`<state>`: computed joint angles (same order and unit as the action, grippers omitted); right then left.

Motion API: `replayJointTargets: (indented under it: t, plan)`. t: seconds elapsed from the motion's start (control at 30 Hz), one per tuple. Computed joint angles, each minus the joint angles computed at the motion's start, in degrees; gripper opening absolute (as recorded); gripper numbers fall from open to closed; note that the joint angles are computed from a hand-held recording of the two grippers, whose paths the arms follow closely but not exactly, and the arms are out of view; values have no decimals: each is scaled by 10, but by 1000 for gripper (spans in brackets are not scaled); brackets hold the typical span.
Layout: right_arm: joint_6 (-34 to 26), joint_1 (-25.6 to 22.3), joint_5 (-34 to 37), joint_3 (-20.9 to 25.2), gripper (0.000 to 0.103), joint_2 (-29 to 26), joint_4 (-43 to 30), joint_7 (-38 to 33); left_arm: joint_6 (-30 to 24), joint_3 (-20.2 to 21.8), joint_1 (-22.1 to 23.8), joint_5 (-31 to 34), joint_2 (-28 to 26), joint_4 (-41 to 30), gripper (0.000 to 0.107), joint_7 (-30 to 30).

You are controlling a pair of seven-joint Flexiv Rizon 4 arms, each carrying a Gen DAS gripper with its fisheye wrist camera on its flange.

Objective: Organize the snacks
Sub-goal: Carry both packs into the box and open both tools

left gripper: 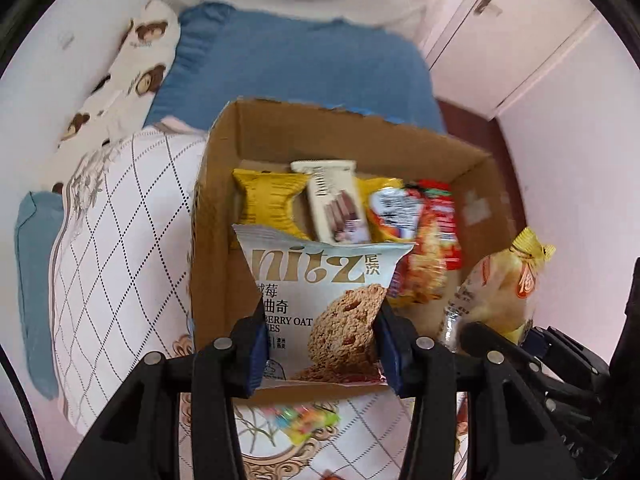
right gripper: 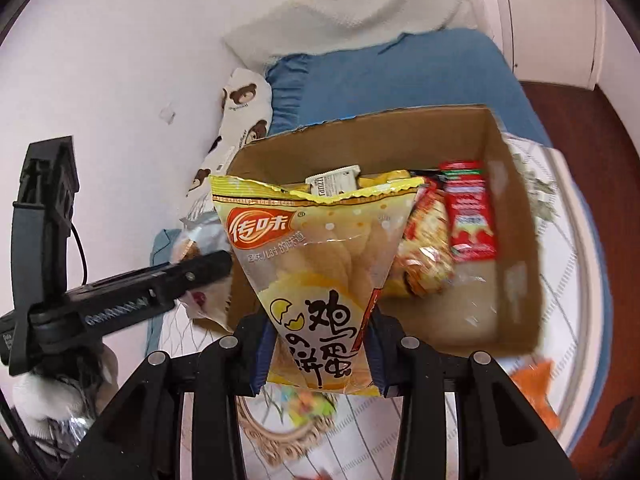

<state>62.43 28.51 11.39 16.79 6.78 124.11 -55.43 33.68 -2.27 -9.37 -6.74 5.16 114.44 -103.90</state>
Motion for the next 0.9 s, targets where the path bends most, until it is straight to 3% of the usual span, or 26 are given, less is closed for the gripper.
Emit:
replayJointTargets:
  t: [0.13, 0.3, 0.33, 0.37, 0.43, 0.67, 0.9]
  plan:
    - [-28, 4, 2, -9, 42, -80, -59, -11, -56, -2, 11, 27, -57, -43, 44, 8]
    - [-76, -6, 30, 4, 43, -144, -114, -38, -78, 5, 15, 16, -89, -53, 45, 21]
    - [-87, -12, 51, 8, 49, -153, -124, -48, -79, 7, 17, 9, -93, -51, 51, 25]
    - [-100, -18, 73, 12, 70, -162, -134, -60, -81, 8, 17, 8, -96, -53, 58, 24]
    - [-109, -20, 73, 12, 98, -171, -139, -63, -75, 11, 18, 0, -96, -47, 77, 27]
    - [-116, -23, 23, 4, 98, -161, -122, -23, -71, 9, 10, 30, -91, -46, 80, 15]
    - [-99, -12, -97, -5, 98, -125, -66, 53, -18, 7, -1, 38, -49, -3, 80, -8]
